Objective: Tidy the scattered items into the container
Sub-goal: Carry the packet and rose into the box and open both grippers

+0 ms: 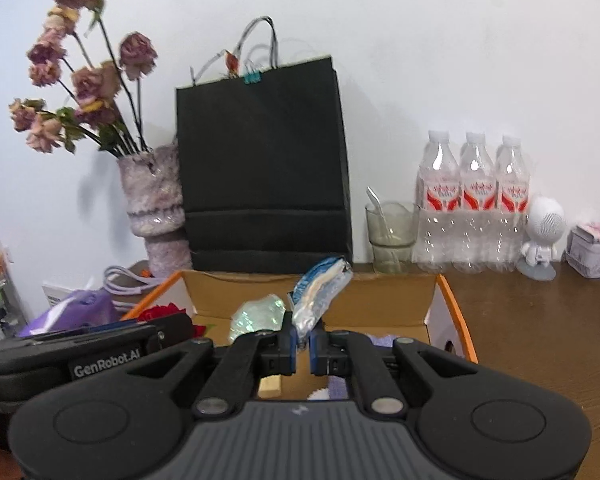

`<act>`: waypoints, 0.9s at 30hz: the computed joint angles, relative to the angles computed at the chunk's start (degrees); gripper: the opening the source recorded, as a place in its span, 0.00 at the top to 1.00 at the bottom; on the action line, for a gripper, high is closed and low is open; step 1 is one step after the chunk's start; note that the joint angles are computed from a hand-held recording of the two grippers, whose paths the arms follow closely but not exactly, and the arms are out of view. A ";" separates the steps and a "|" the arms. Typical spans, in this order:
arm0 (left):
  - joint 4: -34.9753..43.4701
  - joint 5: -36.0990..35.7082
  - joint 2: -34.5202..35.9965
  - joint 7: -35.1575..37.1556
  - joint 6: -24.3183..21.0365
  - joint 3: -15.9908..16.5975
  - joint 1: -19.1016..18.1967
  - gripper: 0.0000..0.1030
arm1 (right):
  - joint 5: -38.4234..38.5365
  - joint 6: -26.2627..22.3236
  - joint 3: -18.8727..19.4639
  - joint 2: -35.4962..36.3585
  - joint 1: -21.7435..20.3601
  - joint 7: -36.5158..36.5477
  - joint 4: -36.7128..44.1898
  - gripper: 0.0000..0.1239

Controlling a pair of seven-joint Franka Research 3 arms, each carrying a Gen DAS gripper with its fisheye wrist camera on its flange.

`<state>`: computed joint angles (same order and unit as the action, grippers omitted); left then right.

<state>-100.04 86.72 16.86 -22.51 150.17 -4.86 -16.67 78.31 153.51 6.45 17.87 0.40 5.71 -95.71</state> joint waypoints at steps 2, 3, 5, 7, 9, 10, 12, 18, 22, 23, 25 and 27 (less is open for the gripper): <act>0.26 -1.01 0.47 1.28 -0.38 -0.09 -0.03 0.58 | -1.07 0.15 -0.13 0.60 0.17 1.11 0.43 0.96; 0.30 -1.18 0.60 1.58 -0.58 -0.02 -0.10 0.58 | -1.41 0.50 -0.10 0.76 0.23 1.27 0.50 0.96; 0.30 -1.18 0.60 1.72 -1.03 0.13 -0.30 0.58 | -2.04 0.50 0.02 0.94 0.13 1.80 0.59 0.96; 0.10 -0.62 0.38 0.87 -1.39 0.26 -0.48 0.57 | -2.22 0.40 0.17 1.01 -0.09 2.00 0.70 0.96; -0.11 -0.38 0.20 -0.01 -2.29 0.24 -0.64 0.55 | -1.86 0.81 0.32 1.05 -0.26 2.02 0.81 0.96; -0.18 -0.63 0.13 0.23 -2.68 0.15 -0.64 0.51 | -2.01 0.89 0.29 1.04 -0.28 2.39 0.87 0.95; -0.24 -1.45 0.01 1.18 -3.36 -0.05 -0.63 0.35 | -2.86 0.94 0.14 1.21 -0.28 3.60 1.13 0.92; -0.61 -3.34 -1.31 4.74 -11.69 -0.49 -2.14 0.00 | -11.80 -0.49 -1.00 2.46 -0.33 12.91 3.21 0.17; -1.30 -3.50 -2.06 3.58 -10.57 -1.02 -1.29 0.00 | -11.27 -1.24 0.26 2.49 -1.72 11.69 3.58 0.17; -1.13 -3.56 -1.97 4.07 -10.88 -1.15 -1.31 0.00 | -11.44 -1.18 0.31 2.43 -1.75 11.61 3.48 0.17; -1.03 -3.51 -1.92 4.56 -11.33 -1.34 -1.45 0.00 | -11.74 -0.76 0.39 2.33 -1.73 11.33 3.28 0.17; -1.03 -3.59 -1.89 4.85 -11.08 -1.43 -1.39 0.00 | -11.98 -0.42 0.43 2.34 -1.69 11.35 3.22 0.17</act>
<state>-101.07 83.13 14.97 -17.65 139.09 -6.29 -18.06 66.33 153.09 6.87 20.21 -1.29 17.06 -92.49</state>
